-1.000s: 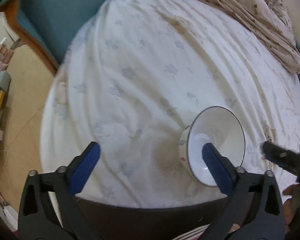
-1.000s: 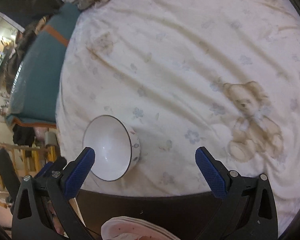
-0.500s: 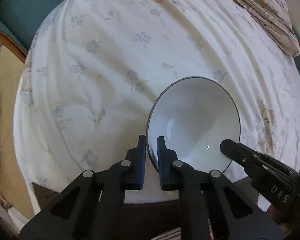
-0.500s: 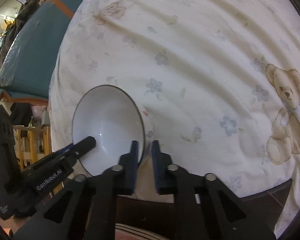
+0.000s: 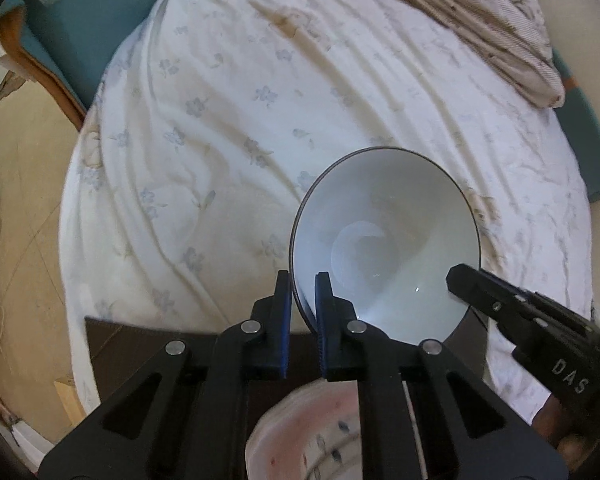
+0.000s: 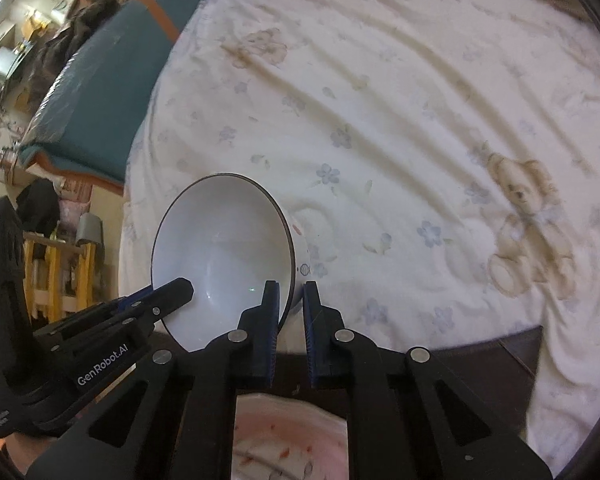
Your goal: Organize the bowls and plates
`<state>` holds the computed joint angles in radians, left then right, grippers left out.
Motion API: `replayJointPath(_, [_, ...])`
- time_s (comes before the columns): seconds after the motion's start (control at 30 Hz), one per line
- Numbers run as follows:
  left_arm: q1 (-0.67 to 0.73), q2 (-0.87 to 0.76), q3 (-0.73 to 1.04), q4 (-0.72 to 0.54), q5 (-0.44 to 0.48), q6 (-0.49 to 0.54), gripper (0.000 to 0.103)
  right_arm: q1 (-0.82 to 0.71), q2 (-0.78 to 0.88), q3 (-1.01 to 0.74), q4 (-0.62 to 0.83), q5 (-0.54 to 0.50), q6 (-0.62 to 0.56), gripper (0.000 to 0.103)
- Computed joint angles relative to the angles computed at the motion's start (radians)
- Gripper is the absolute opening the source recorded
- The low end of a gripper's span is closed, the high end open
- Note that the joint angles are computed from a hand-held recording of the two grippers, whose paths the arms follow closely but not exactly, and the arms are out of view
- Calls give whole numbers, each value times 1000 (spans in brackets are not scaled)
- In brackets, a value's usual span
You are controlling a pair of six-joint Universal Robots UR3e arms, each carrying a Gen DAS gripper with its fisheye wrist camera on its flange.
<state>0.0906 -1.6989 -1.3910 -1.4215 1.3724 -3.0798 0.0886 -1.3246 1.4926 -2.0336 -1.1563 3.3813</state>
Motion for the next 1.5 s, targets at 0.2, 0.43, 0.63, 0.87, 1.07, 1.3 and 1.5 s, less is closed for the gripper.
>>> replayJointPath(0.2, [28, 172, 5, -125, -51, 45, 9, 15, -165, 0, 88, -25, 6, 13])
replayJointPath(0.43, [88, 372, -23, -254, -96, 140, 10, 51, -356, 1, 202, -61, -11, 13])
replayJointPath(0.63, [271, 612, -115, -432, -207, 316, 10, 67, -537, 122, 204, -41, 7, 13])
replayJointPath(0.87, [453, 827, -225, -619, -267, 520, 9, 112, -751, 325, 136, -21, 9, 13])
replayJointPath(1.07, [420, 876, -332, -551, -273, 513, 10, 5, -1003, 615, 48, 78, 74, 13])
replayJointPath(1.3, [328, 863, -392, -473, -243, 453, 11, -14, -1044, 651, 68, 67, 76, 13])
replayJointPath(1.5, [266, 835, -426, -405, -197, 393, 11, -170, -1146, 678, 258, 190, -19, 13])
